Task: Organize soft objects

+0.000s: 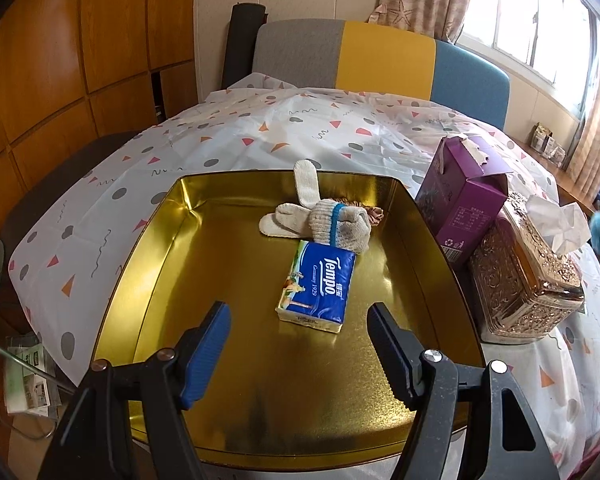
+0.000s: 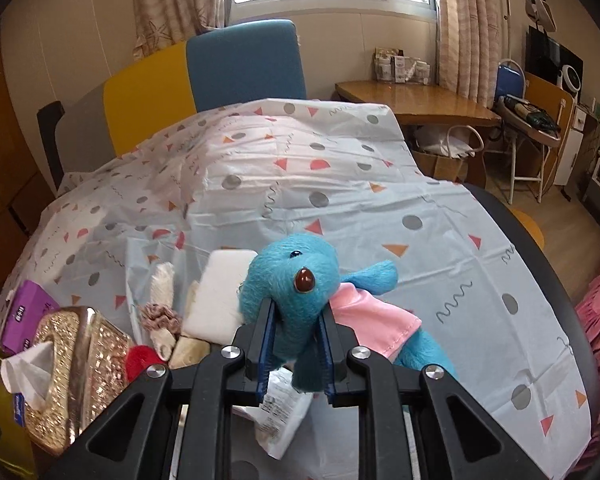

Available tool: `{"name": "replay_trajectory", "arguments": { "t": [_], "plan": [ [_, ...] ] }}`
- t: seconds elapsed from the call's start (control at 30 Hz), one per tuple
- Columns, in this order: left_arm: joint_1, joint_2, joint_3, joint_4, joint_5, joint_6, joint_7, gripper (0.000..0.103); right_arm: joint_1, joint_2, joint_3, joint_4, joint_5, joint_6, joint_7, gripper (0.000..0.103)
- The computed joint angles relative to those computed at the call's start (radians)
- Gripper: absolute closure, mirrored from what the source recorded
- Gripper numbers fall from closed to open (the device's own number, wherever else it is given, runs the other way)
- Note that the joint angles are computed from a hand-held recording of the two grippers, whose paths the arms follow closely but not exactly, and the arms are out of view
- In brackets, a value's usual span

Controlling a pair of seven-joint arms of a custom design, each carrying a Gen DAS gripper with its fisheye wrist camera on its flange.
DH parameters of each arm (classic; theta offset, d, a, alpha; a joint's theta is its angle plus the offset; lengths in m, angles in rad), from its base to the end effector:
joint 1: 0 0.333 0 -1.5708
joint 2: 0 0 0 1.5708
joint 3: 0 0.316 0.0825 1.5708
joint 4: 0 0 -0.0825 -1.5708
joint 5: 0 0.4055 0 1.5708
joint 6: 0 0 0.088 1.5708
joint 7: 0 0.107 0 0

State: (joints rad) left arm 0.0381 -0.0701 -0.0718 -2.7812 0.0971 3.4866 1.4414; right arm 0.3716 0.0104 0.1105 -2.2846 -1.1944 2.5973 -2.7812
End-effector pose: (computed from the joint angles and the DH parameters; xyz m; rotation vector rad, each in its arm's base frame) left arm 0.4410 -0.0262 0.3048 -1.7752 1.7947 -0.7766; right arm 0.4803 0.2721 0.3560 -1.3011 2.1386 -0.7509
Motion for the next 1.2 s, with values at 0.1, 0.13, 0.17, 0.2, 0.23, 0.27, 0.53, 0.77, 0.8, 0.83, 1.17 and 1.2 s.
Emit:
{"name": "replay_trajectory", "arguments": {
  "t": [0.1,0.13,0.17,0.2,0.23,0.27,0.53,0.77,0.8,0.83,1.17,1.2],
  "plan": [
    [0.003,-0.006,0.000,-0.007,-0.005,0.009,0.004,0.032,0.009,0.033,0.003,0.083,0.007,-0.005,-0.056,0.085],
    [0.003,-0.008,0.000,-0.008,-0.005,0.007,0.004,0.032,0.015,0.052,0.004,0.118,0.012,-0.010,-0.081,0.085],
    [0.004,-0.010,0.002,-0.009,-0.006,0.006,0.003,0.032,0.023,0.071,0.003,0.153,0.016,-0.006,-0.103,0.085],
    [0.007,-0.013,-0.004,-0.011,-0.023,0.008,0.013,0.032,0.033,0.094,0.002,0.192,0.017,-0.003,-0.124,0.085],
    [0.010,-0.016,-0.008,-0.013,-0.037,0.010,0.024,0.032,0.047,0.117,0.000,0.232,0.014,-0.004,-0.147,0.085],
    [0.013,-0.018,-0.011,-0.014,-0.052,0.010,0.034,0.031,0.063,0.141,-0.002,0.274,0.010,-0.002,-0.169,0.085],
    [0.040,-0.046,-0.057,-0.033,-0.227,0.031,0.159,0.028,0.208,0.369,-0.008,0.602,0.036,0.098,-0.425,0.084],
    [0.066,-0.085,-0.108,-0.057,-0.397,0.071,0.287,0.028,0.290,0.553,0.059,0.777,0.211,0.122,-0.809,0.084],
    [0.069,-0.093,-0.116,-0.061,-0.422,0.082,0.307,0.028,0.309,0.576,0.065,0.799,0.224,0.103,-0.871,0.084],
    [0.072,-0.100,-0.127,-0.068,-0.451,0.099,0.328,0.028,0.333,0.593,0.063,0.813,0.227,0.082,-0.916,0.083],
    [0.042,-0.137,-0.146,-0.093,-0.632,0.221,0.494,0.022,0.433,0.767,0.063,0.967,0.422,-0.023,-1.275,0.080],
    [0.039,-0.140,-0.143,-0.094,-0.634,0.222,0.498,0.022,0.436,0.778,0.059,0.980,0.445,-0.024,-1.294,0.080]
  ]
}}
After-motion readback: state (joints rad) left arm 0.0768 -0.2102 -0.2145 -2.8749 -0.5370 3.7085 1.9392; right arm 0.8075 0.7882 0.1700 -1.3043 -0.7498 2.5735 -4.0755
